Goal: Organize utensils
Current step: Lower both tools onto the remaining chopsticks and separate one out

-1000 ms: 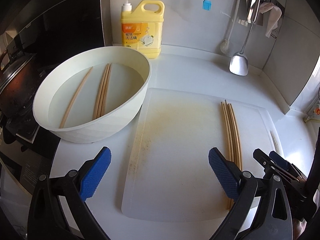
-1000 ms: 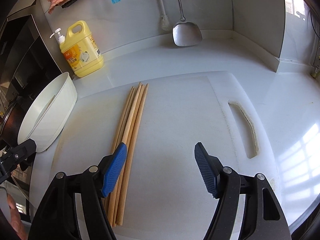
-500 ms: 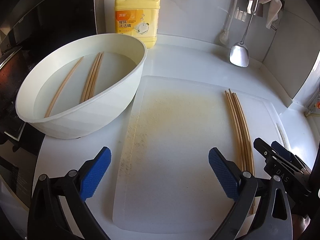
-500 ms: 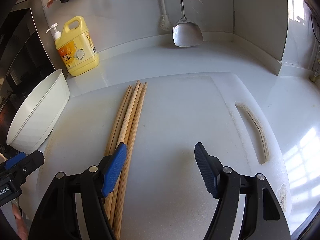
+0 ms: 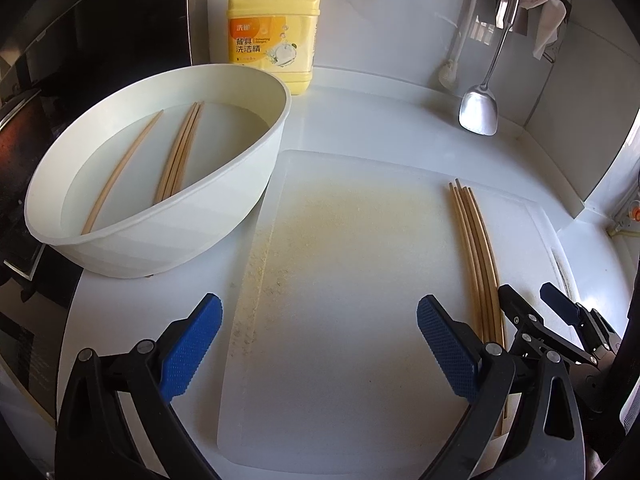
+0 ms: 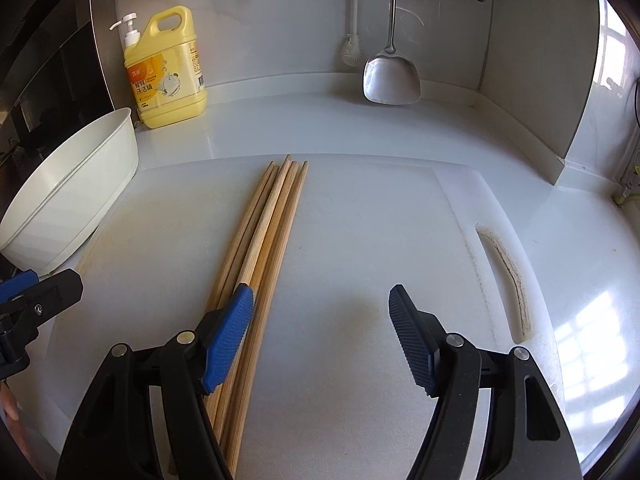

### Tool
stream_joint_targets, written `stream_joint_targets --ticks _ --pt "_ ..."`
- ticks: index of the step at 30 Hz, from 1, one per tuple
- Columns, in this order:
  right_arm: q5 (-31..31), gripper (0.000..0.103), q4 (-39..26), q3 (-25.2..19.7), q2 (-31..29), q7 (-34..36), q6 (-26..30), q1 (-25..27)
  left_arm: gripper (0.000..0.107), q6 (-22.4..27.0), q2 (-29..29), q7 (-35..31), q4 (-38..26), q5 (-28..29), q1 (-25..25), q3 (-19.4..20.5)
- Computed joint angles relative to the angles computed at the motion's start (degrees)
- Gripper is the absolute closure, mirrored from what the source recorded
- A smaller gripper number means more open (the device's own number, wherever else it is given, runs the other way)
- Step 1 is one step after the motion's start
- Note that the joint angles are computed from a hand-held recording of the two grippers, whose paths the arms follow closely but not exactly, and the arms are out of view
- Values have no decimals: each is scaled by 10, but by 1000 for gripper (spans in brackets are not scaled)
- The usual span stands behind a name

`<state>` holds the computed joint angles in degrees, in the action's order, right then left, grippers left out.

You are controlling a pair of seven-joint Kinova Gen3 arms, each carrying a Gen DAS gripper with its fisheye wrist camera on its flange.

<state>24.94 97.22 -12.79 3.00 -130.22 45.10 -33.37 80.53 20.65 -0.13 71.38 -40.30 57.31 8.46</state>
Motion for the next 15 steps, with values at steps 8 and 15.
stream_joint_targets --ticks 8,15 --pt "24 36 0 1 -4 -7 22 1 11 -18 20 -28 -25 -1 3 -3" --pt "3 36 9 -2 -14 15 -4 14 11 -28 29 -31 -35 3 11 -17"
